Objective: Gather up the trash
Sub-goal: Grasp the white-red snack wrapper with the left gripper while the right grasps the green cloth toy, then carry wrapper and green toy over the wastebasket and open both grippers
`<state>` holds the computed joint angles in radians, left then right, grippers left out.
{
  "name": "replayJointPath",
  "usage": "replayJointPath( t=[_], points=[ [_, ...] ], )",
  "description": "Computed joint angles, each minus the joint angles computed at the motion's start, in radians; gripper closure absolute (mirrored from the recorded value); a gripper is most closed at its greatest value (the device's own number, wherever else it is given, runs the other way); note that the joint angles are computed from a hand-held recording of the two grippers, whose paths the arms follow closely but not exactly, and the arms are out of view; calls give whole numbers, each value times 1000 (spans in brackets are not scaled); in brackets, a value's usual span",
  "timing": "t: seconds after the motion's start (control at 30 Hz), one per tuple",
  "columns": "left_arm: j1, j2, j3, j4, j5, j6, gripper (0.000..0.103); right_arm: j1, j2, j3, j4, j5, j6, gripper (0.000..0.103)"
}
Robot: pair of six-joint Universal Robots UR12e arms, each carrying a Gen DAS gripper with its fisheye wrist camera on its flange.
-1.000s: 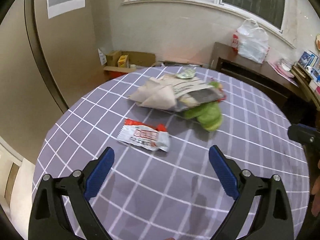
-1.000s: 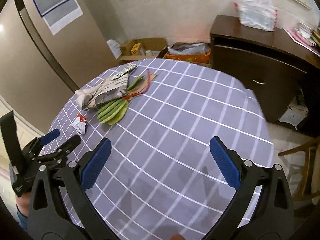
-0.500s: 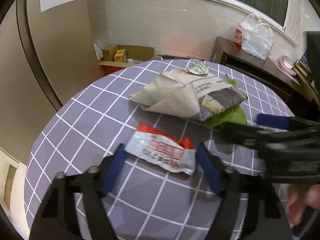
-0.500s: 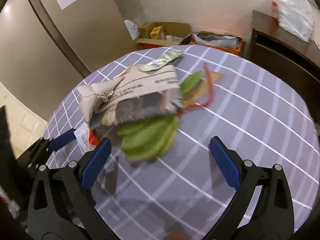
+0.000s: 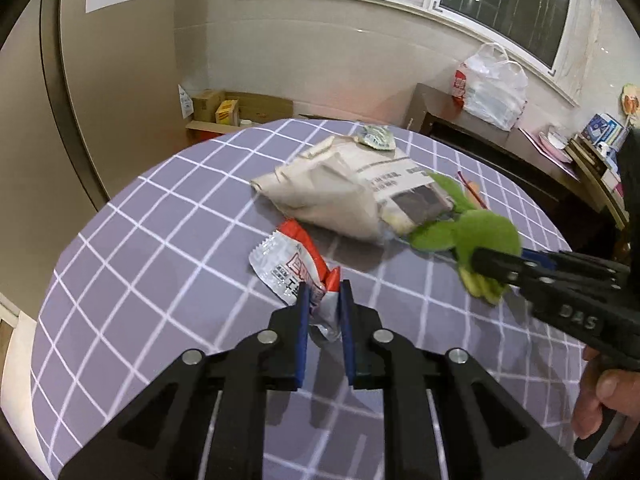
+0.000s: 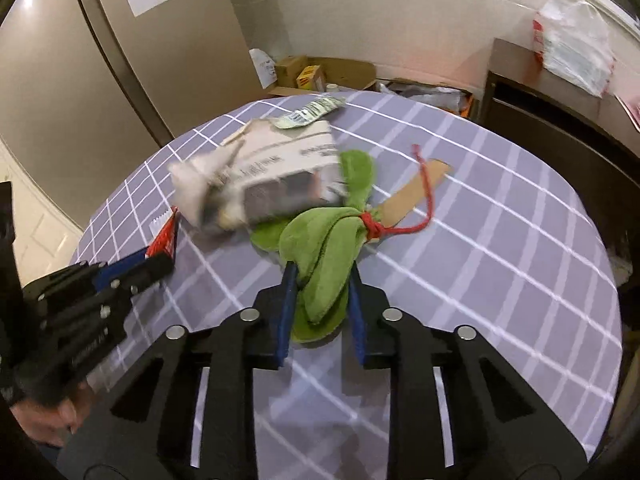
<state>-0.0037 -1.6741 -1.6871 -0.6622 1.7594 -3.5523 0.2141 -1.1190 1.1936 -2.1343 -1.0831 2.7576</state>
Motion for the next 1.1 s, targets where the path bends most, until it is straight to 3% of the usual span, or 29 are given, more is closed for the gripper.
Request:
replayJointPath(
  t=[0.57,0.87,1.1],
  points=[
    [-84,27,-10,97,-7,38,89,-151,-132,157,-72,163,10,83],
    [-137,-12,55,124,-25,97,89,-211,-175,191,-146,227,34,83],
    [-180,-63,129,141,-70,147,89,-260,-202,217,-227,227,87,83]
  ],
)
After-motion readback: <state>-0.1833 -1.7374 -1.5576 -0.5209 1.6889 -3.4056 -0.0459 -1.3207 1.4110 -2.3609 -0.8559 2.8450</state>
